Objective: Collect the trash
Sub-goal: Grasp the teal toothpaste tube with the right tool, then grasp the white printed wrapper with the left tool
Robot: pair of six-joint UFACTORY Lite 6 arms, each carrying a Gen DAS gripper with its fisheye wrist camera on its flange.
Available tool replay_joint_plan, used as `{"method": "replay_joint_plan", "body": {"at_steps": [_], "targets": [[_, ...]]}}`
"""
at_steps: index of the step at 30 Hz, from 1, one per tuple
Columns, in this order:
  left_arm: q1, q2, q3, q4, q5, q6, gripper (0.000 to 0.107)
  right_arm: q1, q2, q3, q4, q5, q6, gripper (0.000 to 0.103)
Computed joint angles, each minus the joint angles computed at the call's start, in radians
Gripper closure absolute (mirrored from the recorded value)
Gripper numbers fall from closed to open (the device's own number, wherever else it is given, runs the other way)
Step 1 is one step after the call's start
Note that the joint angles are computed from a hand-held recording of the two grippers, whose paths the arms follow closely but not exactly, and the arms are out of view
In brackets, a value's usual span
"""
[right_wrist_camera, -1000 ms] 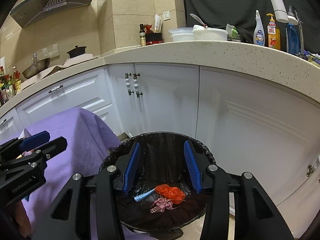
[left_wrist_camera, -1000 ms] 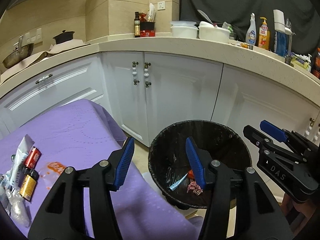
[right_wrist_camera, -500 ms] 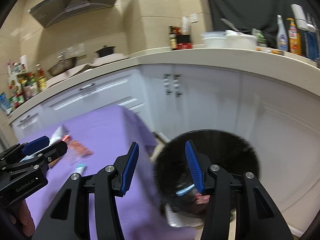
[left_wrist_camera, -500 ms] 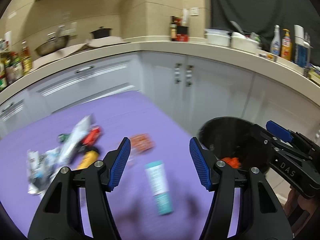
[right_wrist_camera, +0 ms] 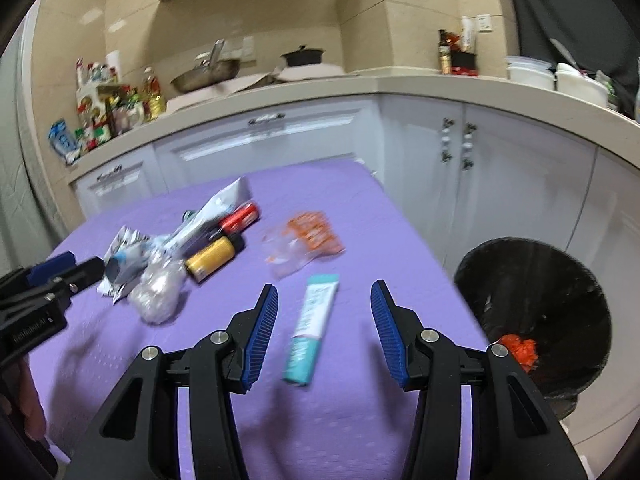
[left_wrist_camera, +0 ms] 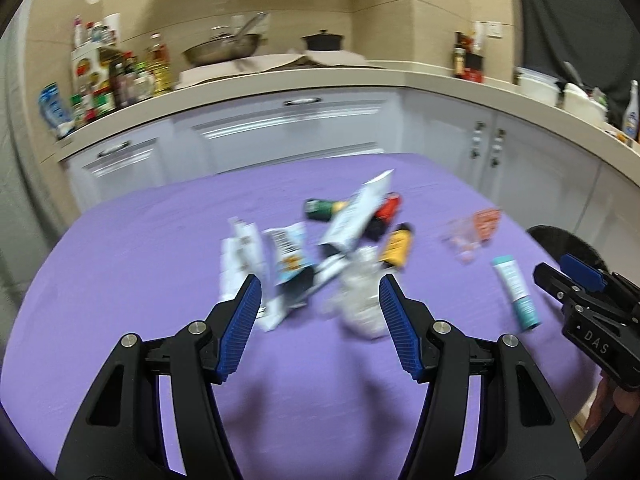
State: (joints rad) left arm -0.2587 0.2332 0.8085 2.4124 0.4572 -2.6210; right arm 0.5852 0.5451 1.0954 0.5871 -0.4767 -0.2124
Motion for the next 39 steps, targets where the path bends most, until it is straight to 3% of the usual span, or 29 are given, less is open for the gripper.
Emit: {"method": "replay_joint_plan", "body": {"at_steps": [10,15,18,21,39], "targets": [[0.131,-0.036,-0.104,0.188,-0.011,-0.161,0.047,0.021,0.105,0.126,0.219,0.098,-0.211,0.055],[0.140,-0.018,-0.099,0.219,-0.012,-0.188,0.047,0.011,0.134,0.157,0.253,0.144,-0.255,0.068],[0.139,-0.010,-0.090,0.219,-0.014,-0.191,0.047,0.004,0.134,0.153,0.225,0.143,-0.228,0.080],[0.137,-0.006,-0.085,0.220,-0.015,-0.191,0.047,-0.004,0.134,0.148,0.184,0.144,-0.189,0.085],[0.172,0.105,0.052,0.158,-0.054,-0.162,0.047,-0.023,0.109,0.130,0.057,0.134,-0.071,0.087]]}}
